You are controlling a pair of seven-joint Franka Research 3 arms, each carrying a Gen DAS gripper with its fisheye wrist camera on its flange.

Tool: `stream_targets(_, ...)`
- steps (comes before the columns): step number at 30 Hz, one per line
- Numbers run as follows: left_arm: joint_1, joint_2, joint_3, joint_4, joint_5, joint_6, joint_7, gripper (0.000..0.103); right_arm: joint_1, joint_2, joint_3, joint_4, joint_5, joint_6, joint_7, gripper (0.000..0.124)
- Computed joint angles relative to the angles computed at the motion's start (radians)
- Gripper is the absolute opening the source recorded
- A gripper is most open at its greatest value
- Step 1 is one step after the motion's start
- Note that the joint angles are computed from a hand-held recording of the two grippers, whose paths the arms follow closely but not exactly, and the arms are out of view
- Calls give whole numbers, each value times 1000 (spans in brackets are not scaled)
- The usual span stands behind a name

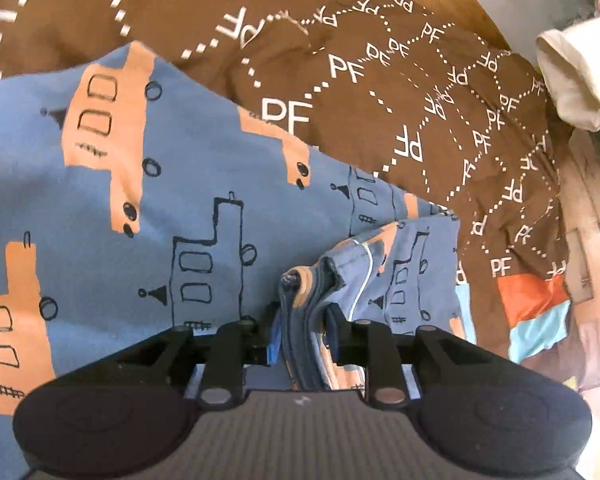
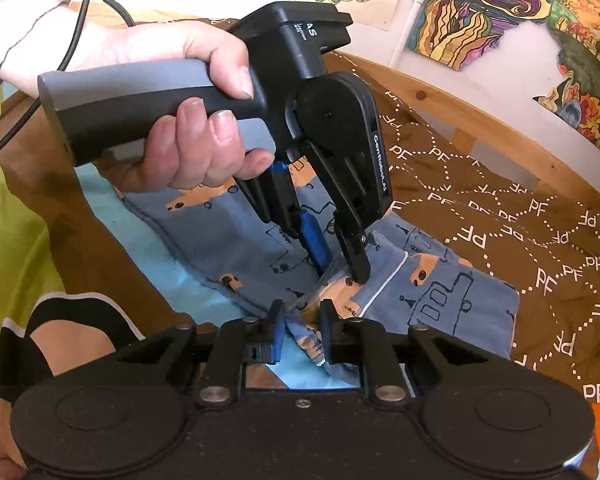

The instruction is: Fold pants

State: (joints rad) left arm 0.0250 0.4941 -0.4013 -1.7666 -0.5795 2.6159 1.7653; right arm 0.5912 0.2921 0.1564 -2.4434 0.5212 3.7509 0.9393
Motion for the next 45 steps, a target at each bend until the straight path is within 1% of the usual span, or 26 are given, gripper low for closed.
stream_targets(1, -13, -9, 8, -8, 20, 14, -4, 22, -5, -2, 2, -1, -5, -2, 8, 17)
stream_targets(3, -30, -21, 16, -18, 59, 33, -1, 17, -26, -8, 11, -8, -34, -11, 50, 17)
stream_targets(9, -59, -57, 32, -54, 141, 78, -32, 12, -59, -16, 19, -21, -103, -18, 149, 15)
stream_targets(13, -81, -92, 38, -102, 208, 149, -42, 10, -56, -20, 15, -27, -110, -12, 175, 14)
stream_targets(16, -73, -117, 22, -136, 238, 194, -9, 9, -48, -27, 13, -29, -96, -10, 183, 13)
stream_targets(18, -55, -126, 3, -146, 229, 206, 16, 9, -46, -32, 14, -27, -88, -14, 194, 13)
stream_targets(22, -26, -137, -16, -154, 191, 205, 46, 9, -38, -38, 14, -22, -79, -12, 198, 12)
stream_targets(24, -12, -144, -20, -159, 164, 199, 63, 9, -54, -44, 22, -20, -107, -22, 235, 12)
stream_targets(28, -7, -164, -8, -175, 140, 198, 85, 9, -81, -41, 37, -2, -161, -45, 328, 12)
stream_targets(32, -14, -183, 23, -185, 152, 186, 93, 9, -74, -23, 38, 31, -188, -53, 355, 12)
stream_targets(38, -15, -224, 61, -225, 159, 185, 102, 9, -90, 11, 59, 83, -264, -80, 427, 12)
stream_targets(45, -30, -249, 114, -253, 222, 175, 62, 9, -87, 51, 73, 143, -322, -126, 470, 12)
